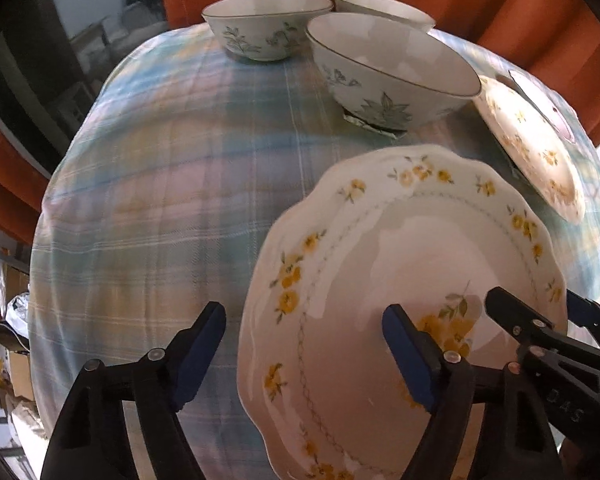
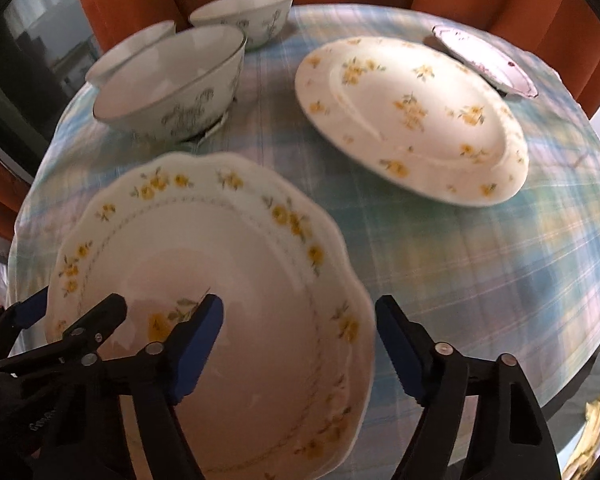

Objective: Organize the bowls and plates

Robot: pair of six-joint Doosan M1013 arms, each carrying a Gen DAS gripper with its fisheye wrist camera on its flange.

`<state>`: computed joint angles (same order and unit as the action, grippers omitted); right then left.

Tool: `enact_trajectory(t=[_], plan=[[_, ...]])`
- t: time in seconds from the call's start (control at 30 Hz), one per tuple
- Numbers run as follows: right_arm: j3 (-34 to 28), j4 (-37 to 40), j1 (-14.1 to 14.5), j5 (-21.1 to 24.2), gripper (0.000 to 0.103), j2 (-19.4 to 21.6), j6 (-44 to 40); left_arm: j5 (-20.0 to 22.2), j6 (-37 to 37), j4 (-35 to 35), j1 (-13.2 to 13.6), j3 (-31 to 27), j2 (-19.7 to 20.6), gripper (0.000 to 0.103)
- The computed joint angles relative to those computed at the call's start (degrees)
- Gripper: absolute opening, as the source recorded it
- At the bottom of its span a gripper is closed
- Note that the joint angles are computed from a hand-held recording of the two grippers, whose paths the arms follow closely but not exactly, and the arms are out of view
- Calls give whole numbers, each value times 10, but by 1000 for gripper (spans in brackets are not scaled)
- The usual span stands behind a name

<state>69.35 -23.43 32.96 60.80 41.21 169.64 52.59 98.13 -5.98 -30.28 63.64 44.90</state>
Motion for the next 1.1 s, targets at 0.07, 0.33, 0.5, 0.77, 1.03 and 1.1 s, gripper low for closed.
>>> enact_trajectory(t=[0.07,0.33,0.5,0.77,1.03,1.1], plan=[[-6,8,-1,3,75,4,-2,8,9,-4,0,-1,0,80],[-14,3,1,19,74,10,13,29,36,-49,7,-12,6,70],[-19,22,-4,21,71,9,-4,50,22,-49,6,-31,14,71],[-20,14,-1,31,70,3,1,49,25,-52,6,-39,10,73],[7,-18,3,16,69,-20,22,-1,23,-48,-3,-9,-14,73],[17,-26,3,5,69,-27,25,-22,14,-37,-10,-2,-18,73]])
